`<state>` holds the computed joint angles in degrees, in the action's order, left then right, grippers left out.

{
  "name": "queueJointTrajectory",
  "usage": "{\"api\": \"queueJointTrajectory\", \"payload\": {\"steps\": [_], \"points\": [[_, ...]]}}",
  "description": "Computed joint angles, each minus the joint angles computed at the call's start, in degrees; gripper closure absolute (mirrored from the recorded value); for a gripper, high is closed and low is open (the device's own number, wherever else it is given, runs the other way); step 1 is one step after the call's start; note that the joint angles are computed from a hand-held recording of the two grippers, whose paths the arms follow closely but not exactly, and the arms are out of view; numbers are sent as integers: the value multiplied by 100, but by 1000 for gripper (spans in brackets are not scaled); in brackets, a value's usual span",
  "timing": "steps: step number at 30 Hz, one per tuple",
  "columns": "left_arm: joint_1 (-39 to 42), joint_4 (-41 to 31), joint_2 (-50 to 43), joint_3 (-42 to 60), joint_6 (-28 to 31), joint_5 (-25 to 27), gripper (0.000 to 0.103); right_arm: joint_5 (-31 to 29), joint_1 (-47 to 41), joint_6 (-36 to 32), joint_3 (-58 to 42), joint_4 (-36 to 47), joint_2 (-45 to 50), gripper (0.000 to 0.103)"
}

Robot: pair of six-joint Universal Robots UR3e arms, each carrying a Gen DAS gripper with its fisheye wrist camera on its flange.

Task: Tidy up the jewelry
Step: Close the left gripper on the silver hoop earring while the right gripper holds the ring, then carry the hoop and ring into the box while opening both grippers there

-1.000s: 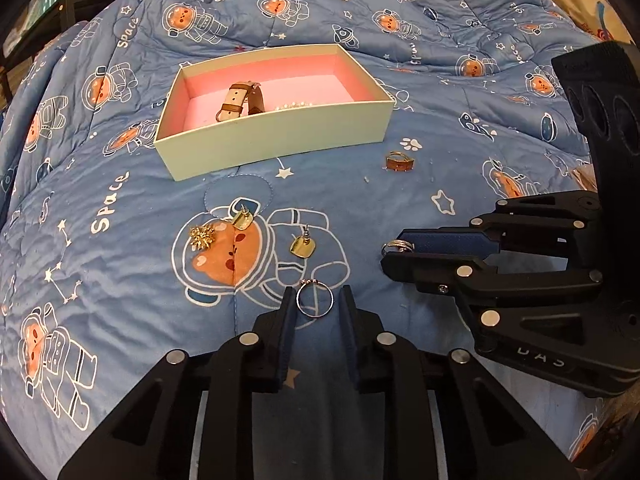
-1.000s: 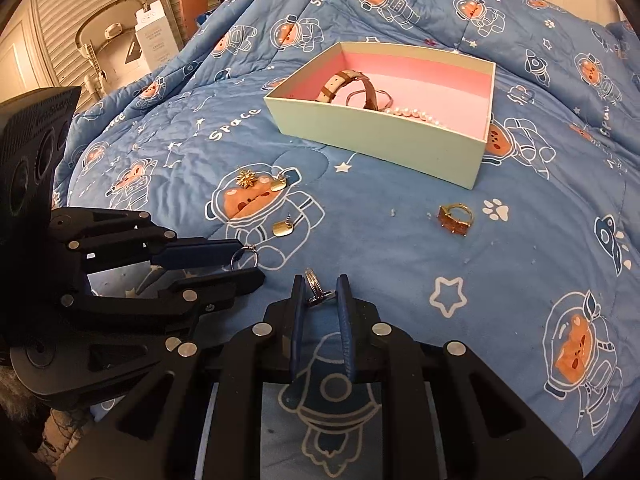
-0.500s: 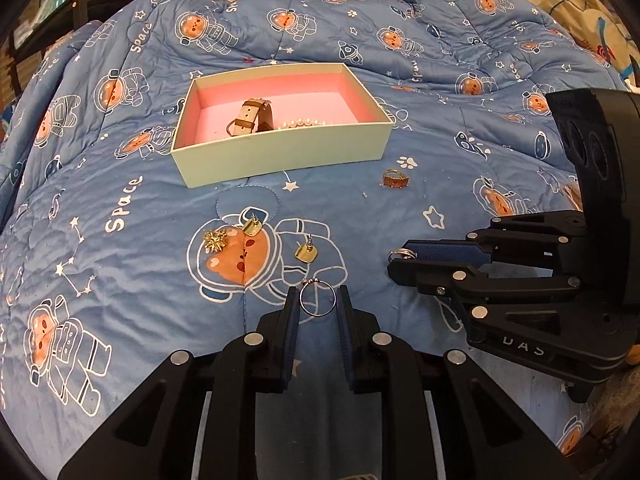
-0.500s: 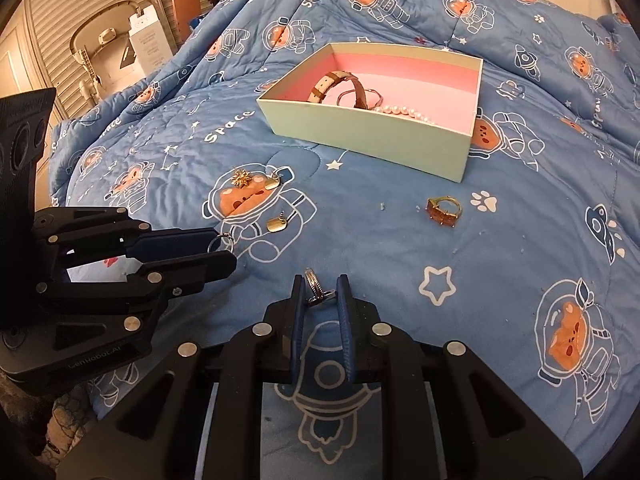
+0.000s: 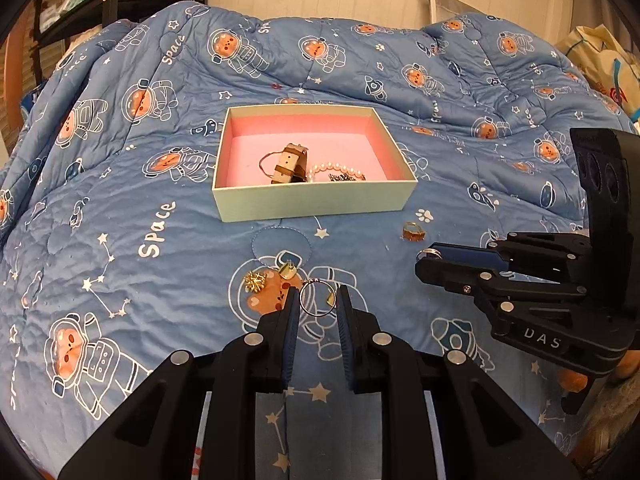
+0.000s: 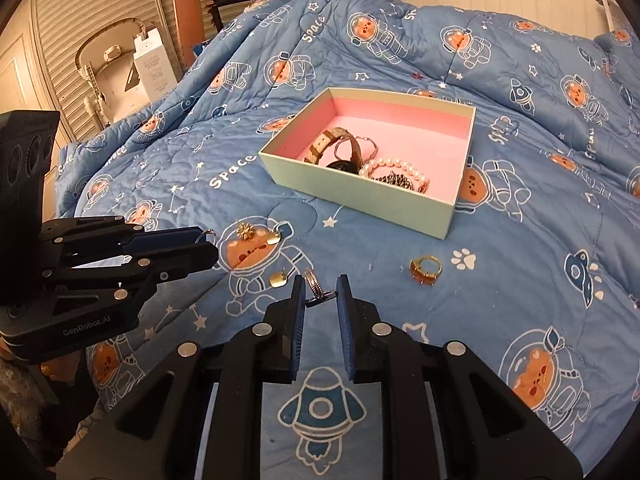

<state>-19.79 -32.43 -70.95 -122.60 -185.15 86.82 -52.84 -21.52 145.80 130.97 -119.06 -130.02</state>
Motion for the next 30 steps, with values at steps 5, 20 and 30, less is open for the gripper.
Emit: {"api": "queueJointTrajectory", "payload": {"steps": [5, 20, 30], "points": [[184, -53, -113, 248, 167, -104, 85, -67, 183, 222, -283, -494, 502, 86], [739, -263, -1316, 1656, 512, -529, 85, -449, 818, 1184, -1527, -1983, 2486, 86], [924, -1143, -2972, 3913, 229, -933, 85, -1214, 1390, 1439, -2837, -2516, 4166, 86]]}}
